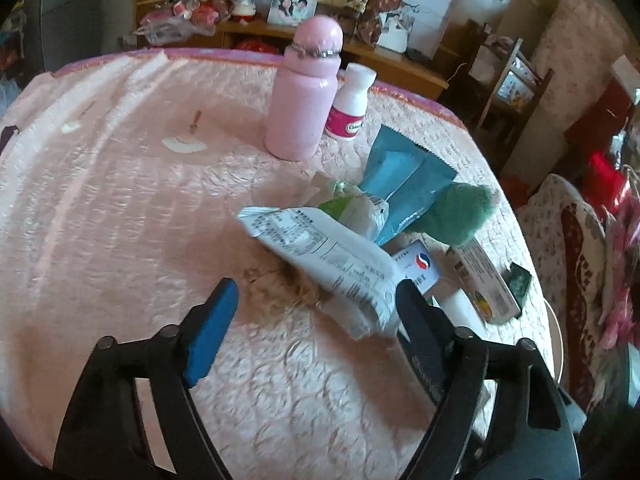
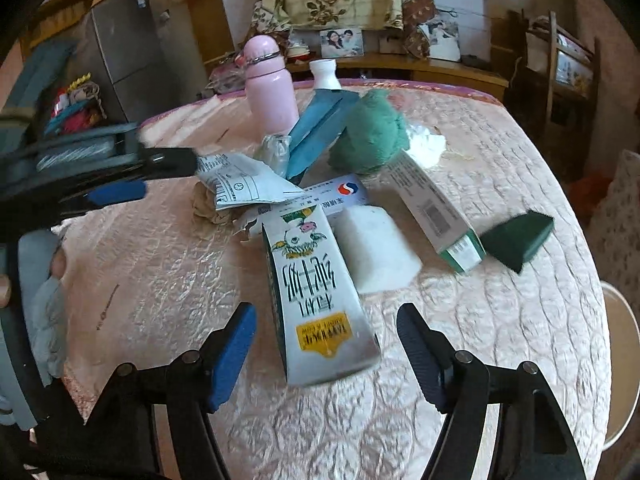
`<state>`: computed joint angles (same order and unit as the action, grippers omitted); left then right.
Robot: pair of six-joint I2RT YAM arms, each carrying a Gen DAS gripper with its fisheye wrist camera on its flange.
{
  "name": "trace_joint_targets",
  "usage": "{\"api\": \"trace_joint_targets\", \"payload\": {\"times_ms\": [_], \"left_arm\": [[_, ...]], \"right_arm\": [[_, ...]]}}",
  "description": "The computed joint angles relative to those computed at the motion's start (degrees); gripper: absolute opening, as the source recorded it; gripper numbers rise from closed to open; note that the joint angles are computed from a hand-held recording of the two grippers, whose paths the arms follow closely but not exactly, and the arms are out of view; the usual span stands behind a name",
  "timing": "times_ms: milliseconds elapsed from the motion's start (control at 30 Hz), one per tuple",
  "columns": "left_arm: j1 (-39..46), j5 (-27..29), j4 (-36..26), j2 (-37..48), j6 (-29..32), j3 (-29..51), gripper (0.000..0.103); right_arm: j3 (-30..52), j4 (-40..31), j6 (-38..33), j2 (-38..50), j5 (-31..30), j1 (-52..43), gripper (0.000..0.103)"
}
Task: Collect trash
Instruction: 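Grasp the white milk carton with the right tool while the left tool grasps the white paper packet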
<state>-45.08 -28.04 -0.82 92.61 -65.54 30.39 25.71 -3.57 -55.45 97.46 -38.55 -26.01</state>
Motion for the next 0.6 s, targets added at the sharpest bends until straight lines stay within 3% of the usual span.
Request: {"api": "trace_joint_targets", "payload": {"times_ms": [67, 133, 167, 233, 267, 333, 400, 600], "left_arm": [[2.4, 2.2, 1.2, 3.2, 0.7, 1.6, 0.065], [4.4, 5.5, 4.2, 5.5, 1.6, 2.0, 0.047], [5.1, 6.8, 5.2, 6.6, 1.8, 2.3, 0.044], [6.1, 7.6, 6.1, 7.7, 2.1, 2.7, 0.038], [6.2, 7.6, 6.5, 7.6, 2.4, 2.4, 0.036], [6.0, 7.7, 7.3, 5.2, 2.8, 0.6, 0.021], [5.2, 7.2, 7.7, 2.1, 3.0, -1.5, 0.015], [1.2, 5.4, 3.8, -7.7, 1.7, -6.2, 0.009]], "right_arm": [[-0.2, 2.5, 1.1, 1.1, 0.9, 1.6, 0.071], [0.2, 2.7, 2.0, 2.2, 1.5, 3.0, 0.071], [0.7, 2.6, 2.3, 3.2, 1.9, 3.6, 0.070], [1.7, 3.4, 3.1, 5.8, 2.8, 4.6, 0.059], [2.0, 3.5, 3.3, 6.5, 2.7, 4.7, 0.058], [2.8, 2.6, 3.4, 7.4, 2.2, 4.3, 0.056], [2.8, 1.7, 2.6, 6.6, 1.8, 3.3, 0.055], [4.1, -6.9, -4.2, 4.3, -1.5, -3.0, 0.055]]}}
